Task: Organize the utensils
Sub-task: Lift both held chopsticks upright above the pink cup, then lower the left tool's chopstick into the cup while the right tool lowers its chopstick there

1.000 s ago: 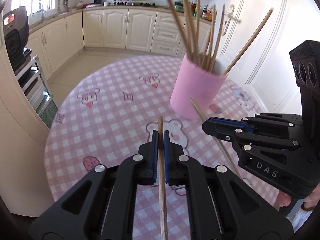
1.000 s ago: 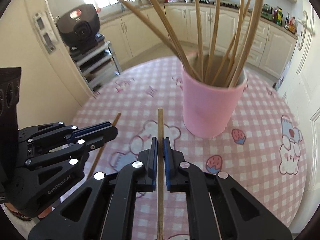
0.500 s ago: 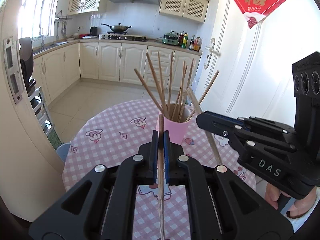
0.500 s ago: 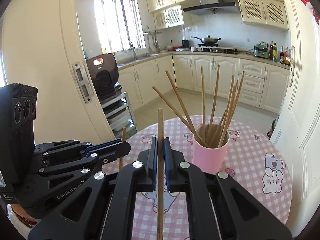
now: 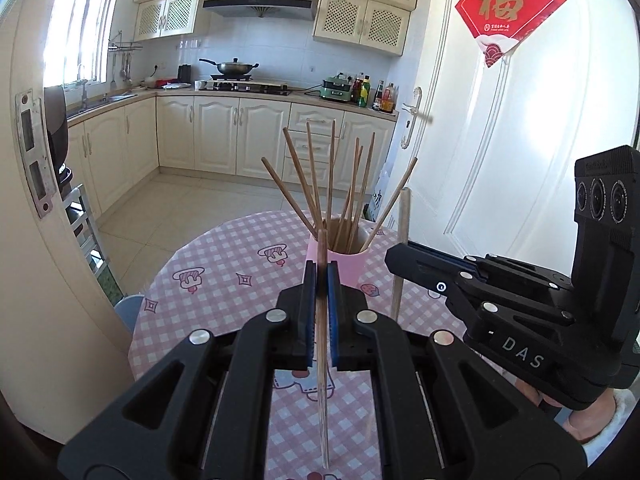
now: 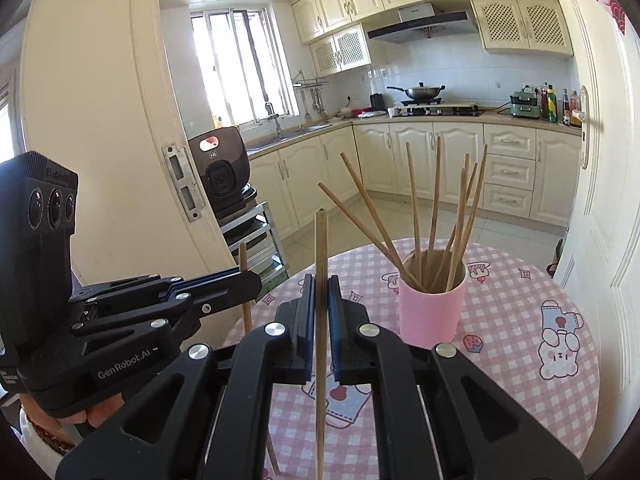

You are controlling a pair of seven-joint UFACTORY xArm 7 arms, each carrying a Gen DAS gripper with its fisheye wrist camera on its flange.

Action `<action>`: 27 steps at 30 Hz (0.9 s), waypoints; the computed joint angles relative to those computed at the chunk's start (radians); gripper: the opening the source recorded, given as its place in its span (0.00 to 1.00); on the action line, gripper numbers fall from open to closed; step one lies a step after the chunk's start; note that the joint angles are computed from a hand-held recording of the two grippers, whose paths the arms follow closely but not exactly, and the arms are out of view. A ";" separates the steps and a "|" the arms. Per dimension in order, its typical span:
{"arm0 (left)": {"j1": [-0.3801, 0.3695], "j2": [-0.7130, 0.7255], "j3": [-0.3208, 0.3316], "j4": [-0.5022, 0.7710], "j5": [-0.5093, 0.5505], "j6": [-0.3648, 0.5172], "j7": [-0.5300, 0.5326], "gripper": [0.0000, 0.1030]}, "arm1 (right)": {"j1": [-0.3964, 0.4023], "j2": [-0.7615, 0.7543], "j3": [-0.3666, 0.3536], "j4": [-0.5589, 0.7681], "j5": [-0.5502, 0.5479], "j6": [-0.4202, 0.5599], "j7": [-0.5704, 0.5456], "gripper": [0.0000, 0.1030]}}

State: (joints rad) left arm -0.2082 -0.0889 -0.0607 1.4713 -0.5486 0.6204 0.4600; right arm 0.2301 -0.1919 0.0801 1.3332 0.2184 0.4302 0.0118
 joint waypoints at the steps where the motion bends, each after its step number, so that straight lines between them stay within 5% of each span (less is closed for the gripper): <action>1: 0.000 -0.001 -0.001 0.000 0.002 -0.002 -0.002 0.05 | 0.002 -0.003 -0.001 -0.005 0.004 0.000 -0.003 0.05; 27: -0.018 0.054 -0.026 0.108 -0.020 -0.066 0.010 0.05 | -0.089 -0.015 0.030 0.008 -0.235 -0.106 0.144 0.05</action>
State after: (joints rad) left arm -0.2261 -0.0352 -0.0863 1.5789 -0.5683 0.5547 0.4700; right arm 0.1415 -0.2069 0.1101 1.3417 -0.0161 0.3242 0.1560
